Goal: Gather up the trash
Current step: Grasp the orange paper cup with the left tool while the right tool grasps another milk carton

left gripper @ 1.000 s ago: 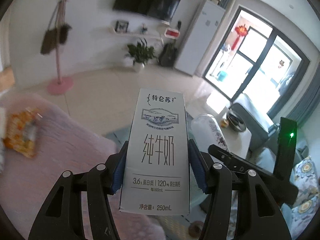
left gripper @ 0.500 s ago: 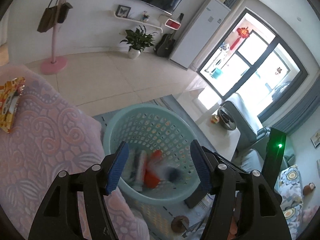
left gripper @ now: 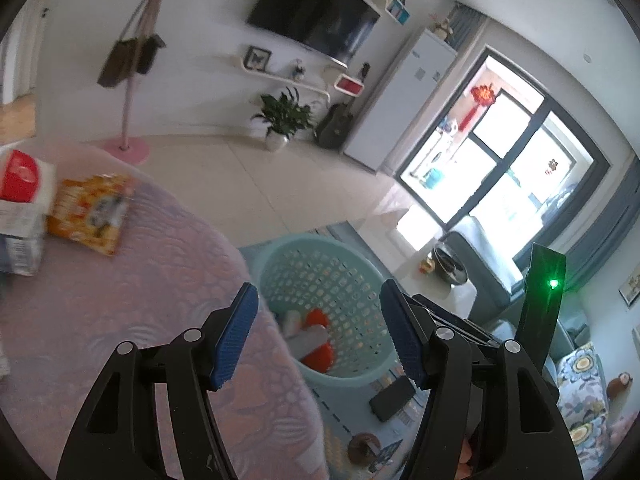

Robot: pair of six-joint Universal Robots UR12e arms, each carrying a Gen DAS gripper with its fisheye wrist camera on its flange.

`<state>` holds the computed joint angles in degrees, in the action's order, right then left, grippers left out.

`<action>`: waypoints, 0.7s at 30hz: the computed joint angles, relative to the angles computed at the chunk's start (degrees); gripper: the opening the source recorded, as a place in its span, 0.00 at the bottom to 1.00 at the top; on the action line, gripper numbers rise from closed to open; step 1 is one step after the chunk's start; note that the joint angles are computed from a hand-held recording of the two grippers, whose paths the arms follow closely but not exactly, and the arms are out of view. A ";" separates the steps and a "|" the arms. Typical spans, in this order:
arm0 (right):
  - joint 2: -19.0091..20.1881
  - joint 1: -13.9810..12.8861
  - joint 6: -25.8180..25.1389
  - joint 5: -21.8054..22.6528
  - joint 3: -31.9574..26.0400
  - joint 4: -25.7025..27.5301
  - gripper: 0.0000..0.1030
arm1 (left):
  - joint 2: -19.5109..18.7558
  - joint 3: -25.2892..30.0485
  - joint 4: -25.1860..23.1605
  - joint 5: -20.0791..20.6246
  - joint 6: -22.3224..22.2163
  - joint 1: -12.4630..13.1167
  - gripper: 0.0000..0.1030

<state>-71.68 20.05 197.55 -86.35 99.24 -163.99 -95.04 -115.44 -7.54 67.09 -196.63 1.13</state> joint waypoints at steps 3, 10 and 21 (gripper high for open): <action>0.07 1.59 -2.41 0.58 -0.83 -0.82 0.55 | 2.56 -2.13 1.24 1.86 -0.13 1.03 0.60; 1.27 5.31 -8.60 3.33 -3.68 -2.45 0.55 | 8.52 -6.46 3.08 9.72 -1.03 3.72 0.66; 6.75 10.20 -17.63 9.79 -12.37 -0.69 0.67 | 16.16 -12.01 -0.02 20.45 -0.54 12.74 0.84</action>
